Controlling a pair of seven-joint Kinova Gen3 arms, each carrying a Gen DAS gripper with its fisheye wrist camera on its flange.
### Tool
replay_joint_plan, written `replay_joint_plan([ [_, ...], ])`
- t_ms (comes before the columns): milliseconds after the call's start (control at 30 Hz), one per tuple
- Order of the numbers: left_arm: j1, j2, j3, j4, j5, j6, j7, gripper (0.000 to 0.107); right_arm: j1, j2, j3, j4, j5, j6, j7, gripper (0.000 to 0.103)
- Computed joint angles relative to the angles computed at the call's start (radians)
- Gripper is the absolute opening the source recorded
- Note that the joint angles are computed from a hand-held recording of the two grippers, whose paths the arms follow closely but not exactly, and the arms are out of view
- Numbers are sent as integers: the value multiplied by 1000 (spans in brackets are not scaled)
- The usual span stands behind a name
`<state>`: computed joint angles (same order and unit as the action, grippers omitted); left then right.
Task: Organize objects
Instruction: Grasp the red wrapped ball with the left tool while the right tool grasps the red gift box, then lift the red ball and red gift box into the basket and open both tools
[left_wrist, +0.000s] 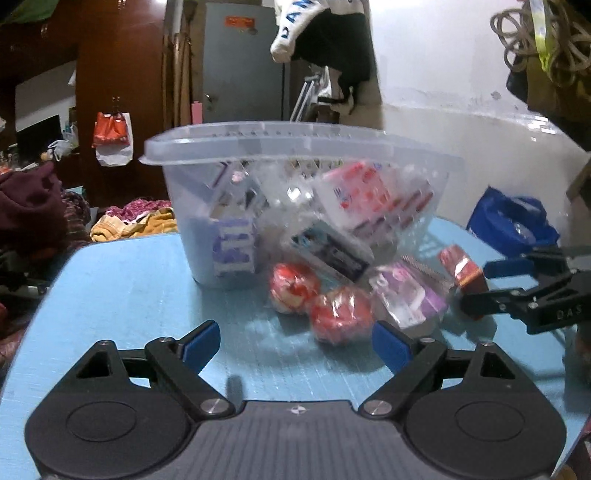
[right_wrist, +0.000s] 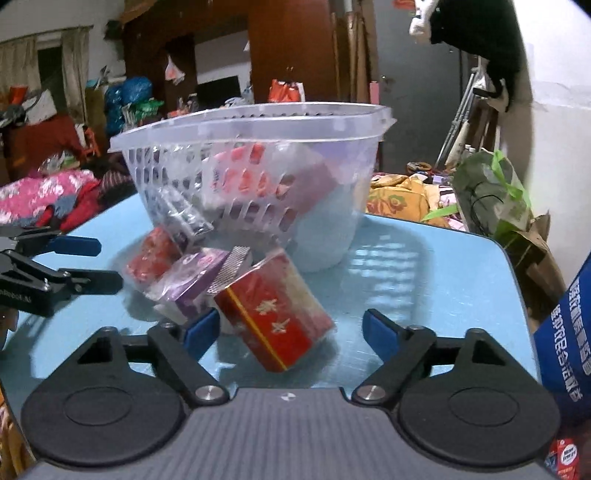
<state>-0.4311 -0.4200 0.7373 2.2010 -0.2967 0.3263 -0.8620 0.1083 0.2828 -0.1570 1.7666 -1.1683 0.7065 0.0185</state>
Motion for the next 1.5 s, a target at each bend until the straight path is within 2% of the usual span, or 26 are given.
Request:
replay_joint_plan([
  [100, -23, 24, 32, -4, -12, 0, 1, 92, -19, 8, 3, -12, 40, -16, -30, 68],
  [133, -14, 33, 25, -7, -10, 6, 0, 92, -22, 13, 3, -18, 52, -15, -46, 67],
  [200, 1, 29, 5, 3, -9, -14, 9, 91, -7, 15, -7, -17, 38, -11, -41, 67],
  [300, -35, 35, 47, -16, -19, 11, 23, 91, -7, 17, -10, -21, 50, -6, -57, 66],
  [400, -11, 70, 43, -37, -31, 20, 31, 91, -5, 0, -22, 4, 25, -42, -16, 65],
  [500, -48, 75, 101, -56, -69, 22, 80, 91, -8, -13, -25, 26, -4, -70, 20, 65],
  [600, -130, 51, 201, -71, -100, 27, 126, 76, -9, -10, -16, 23, -16, -62, 23, 65],
  [667, -171, 47, 253, -86, -98, 42, 126, 53, -13, -5, -11, 15, -10, -53, 8, 65],
  [767, -194, 30, 272, -86, -74, 28, 117, 52, -10, -6, -14, 20, -25, -57, 18, 65],
  [833, -214, -23, 276, -64, -55, -3, 109, 52, -5, -11, -17, 32, -53, -64, 48, 65],
  [900, -197, -56, 244, -40, -27, -31, 94, 51, -6, -15, -16, 41, -75, -69, 69, 64],
  [967, -128, -67, 159, -6, 8, -72, 66, 51, 2, -20, -17, 56, -123, -65, 118, 64],
  [1100, -55, -102, 51, 45, 63, -127, 10, 51, 9, -37, 6, 96, -229, -38, 220, 64],
  [1300, 74, -126, -138, 109, 144, -192, -82, 51, 8, -75, 62, 124, -292, 49, 272, 62],
  [1500, 187, -147, -295, 133, 220, -244, -169, 51, 23, -137, 120, 132, -358, 200, 308, 62],
])
